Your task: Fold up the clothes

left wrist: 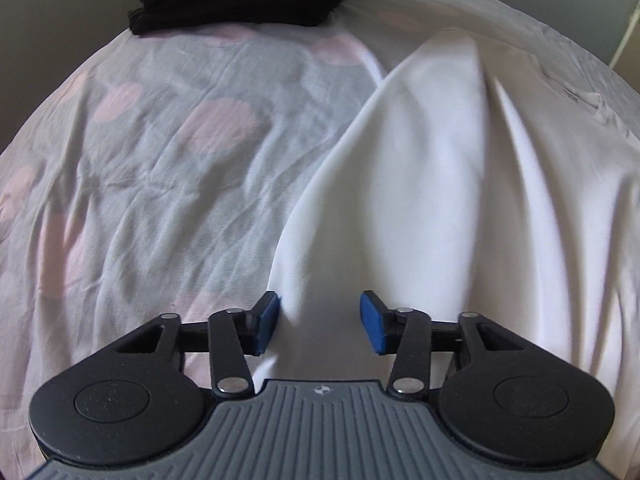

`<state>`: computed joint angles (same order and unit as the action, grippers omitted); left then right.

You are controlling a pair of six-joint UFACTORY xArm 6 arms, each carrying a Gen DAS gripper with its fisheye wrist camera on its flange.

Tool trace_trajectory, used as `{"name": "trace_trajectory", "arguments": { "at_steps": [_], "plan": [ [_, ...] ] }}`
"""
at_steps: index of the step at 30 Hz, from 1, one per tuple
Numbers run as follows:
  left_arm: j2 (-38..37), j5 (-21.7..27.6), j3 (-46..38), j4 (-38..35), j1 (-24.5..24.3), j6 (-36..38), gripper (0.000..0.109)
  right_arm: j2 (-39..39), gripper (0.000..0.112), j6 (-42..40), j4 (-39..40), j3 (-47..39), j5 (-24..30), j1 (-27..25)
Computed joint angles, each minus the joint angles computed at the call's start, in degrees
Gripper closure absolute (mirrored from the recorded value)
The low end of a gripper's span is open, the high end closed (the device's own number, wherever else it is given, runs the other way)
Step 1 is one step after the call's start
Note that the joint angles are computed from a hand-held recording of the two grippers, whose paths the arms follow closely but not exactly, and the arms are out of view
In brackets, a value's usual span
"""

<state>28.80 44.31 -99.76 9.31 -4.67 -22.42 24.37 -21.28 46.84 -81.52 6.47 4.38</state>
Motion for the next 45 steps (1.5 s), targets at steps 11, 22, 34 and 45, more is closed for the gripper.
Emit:
{"name": "trace_trajectory", "arguments": {
  "at_steps": [11, 22, 34, 45],
  "plan": [
    [-4.5, -17.5, 6.9, 1.9, 4.1, -7.3, 0.104, -1.9, 0.038, 10.6, -10.3, 4.1, -3.3, -0.4],
    [5.4, -18.3, -6.6, 19.7, 11.6, -31.2, 0.104, -0.3, 0.038, 14.3, -13.2, 2.4, -1.4, -0.9],
    [21.2, -6.1, -27.6, 37.4, 10.8, -41.4, 0.084, 2.3, 0.038, 24.5, -23.6, -0.2, 0.1, -1.8],
    [11.4, -11.5, -16.7, 46.5, 10.3, -46.1, 0.042, 0.5, 0.038, 26.4, -24.5, -2.1, 0.7, -5.6]
  ]
}}
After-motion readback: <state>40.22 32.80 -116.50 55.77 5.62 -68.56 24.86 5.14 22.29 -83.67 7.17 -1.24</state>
